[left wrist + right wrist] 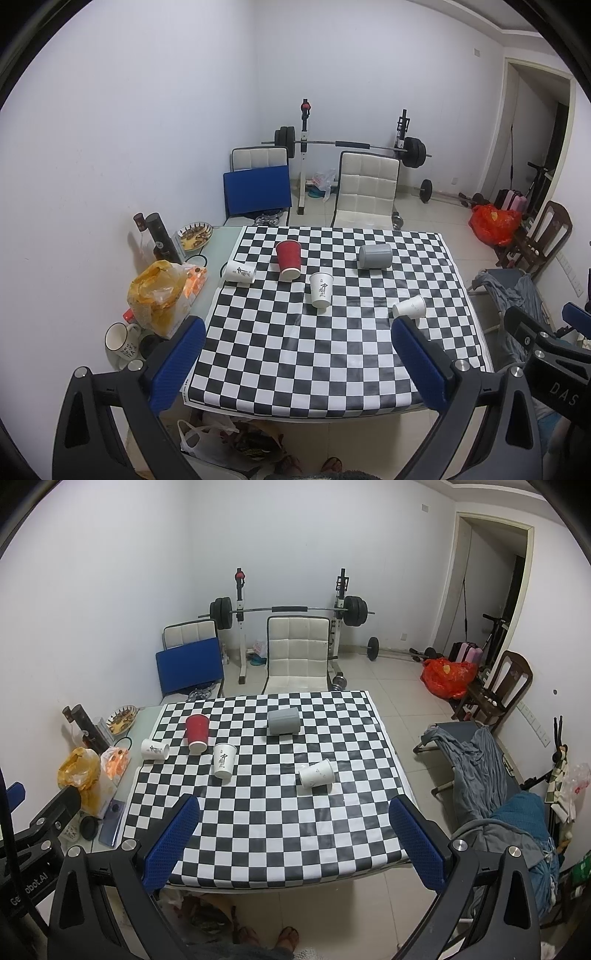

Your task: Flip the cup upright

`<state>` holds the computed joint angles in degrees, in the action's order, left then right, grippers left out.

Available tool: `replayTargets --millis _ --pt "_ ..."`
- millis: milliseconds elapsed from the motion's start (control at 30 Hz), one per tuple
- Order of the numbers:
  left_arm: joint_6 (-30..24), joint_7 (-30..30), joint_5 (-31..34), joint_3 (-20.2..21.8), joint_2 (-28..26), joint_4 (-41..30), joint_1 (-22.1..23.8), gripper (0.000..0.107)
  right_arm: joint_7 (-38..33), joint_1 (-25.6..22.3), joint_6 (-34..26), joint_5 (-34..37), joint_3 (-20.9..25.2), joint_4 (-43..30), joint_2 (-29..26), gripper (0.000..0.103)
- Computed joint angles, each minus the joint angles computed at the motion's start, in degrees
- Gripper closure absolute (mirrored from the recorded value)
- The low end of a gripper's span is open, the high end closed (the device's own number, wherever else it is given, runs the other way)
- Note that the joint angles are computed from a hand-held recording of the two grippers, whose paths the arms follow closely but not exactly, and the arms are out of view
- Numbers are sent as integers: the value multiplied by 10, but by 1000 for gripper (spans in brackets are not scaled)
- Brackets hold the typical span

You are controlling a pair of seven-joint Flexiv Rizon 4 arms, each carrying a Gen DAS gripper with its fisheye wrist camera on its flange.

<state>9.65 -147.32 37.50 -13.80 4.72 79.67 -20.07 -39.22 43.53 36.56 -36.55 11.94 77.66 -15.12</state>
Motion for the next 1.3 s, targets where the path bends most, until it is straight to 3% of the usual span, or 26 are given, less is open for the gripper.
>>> replayTargets --millis 1067,1300 --pt "-17 -8 14 -1 -18 -28 -16 4 -6 -5 -3 12 1 -2 2 0" --pt "-34 4 17 23 -40 -30 -15 4 24 12 -26 17 -10 -31 -48 0"
